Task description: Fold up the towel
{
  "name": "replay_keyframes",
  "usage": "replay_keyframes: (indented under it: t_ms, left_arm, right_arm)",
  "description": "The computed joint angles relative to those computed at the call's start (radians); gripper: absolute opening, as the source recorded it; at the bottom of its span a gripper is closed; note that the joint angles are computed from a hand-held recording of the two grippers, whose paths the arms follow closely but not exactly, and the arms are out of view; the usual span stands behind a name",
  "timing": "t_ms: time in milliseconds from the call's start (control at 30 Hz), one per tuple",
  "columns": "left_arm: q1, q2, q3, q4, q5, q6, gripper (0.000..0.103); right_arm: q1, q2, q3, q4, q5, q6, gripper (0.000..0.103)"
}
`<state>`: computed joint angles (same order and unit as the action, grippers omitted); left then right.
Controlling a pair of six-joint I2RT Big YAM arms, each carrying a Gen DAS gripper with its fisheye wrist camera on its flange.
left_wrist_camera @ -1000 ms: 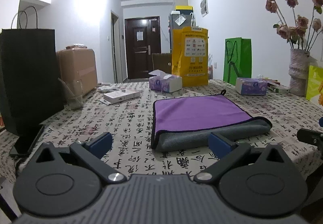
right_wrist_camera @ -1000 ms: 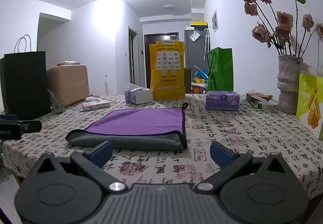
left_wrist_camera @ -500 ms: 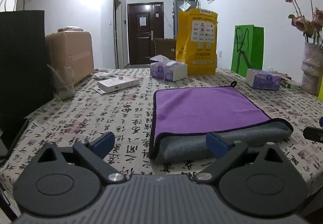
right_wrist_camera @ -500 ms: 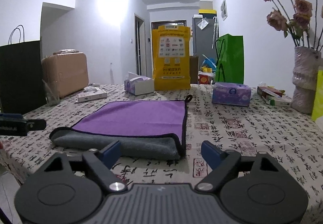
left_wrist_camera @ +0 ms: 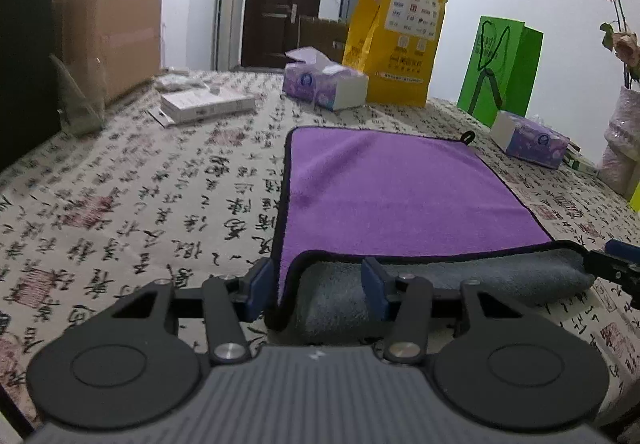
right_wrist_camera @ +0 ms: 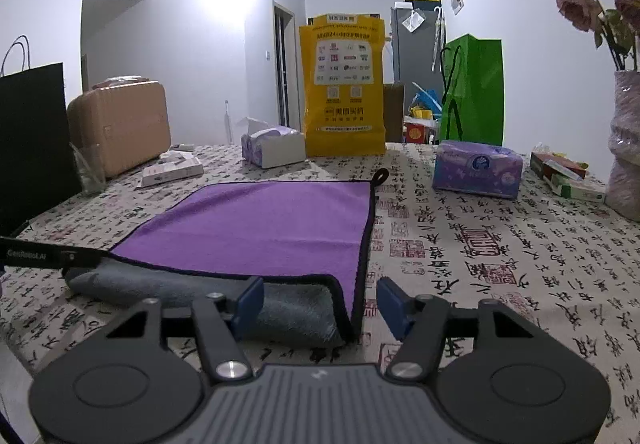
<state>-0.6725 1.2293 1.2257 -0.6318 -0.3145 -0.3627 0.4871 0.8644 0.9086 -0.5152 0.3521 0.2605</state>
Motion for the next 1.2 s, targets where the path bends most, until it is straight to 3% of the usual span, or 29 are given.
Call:
replay_keyframes:
  t_ms: [133,200,233,400,500,600,1200]
  left_arm:
    - [0.012,0.015,0.004,0.003,0.025,-0.002,0.051]
    - [0.016,0.018,0.006,-0.004,0.052,-0.006,0.041]
    - [0.017,0.020,0.007,-0.009,0.054,-0.011,0.035]
    - [0.023,0.017,0.002,-0.007,0.068,-0.002,0.032]
    - [0.018,0.016,0.001,-0.007,0.037,0.015,0.010]
    - [0.015,0.014,0.003,-0.002,0.015,0.016,0.007]
    - [0.042,0.057,0.068,0.060,0.007,0.095,0.006]
  right_arm:
    - [-0.028,0.031,0.012,-0.001,-0.035,-0.003,0.060]
    - [-0.042,0.048,0.019,-0.007,-0.060,-0.003,0.057]
    - [-0.047,0.055,0.021,-0.012,-0.069,-0.002,0.052]
    - [-0.057,0.075,0.030,-0.037,-0.102,0.005,0.031]
    - [-0.054,0.078,0.033,-0.044,-0.094,0.002,0.017]
    - [-0.057,0.075,0.035,-0.039,-0.089,0.001,0.009]
    - [-0.107,0.118,0.082,0.021,-0.106,-0.096,0.006]
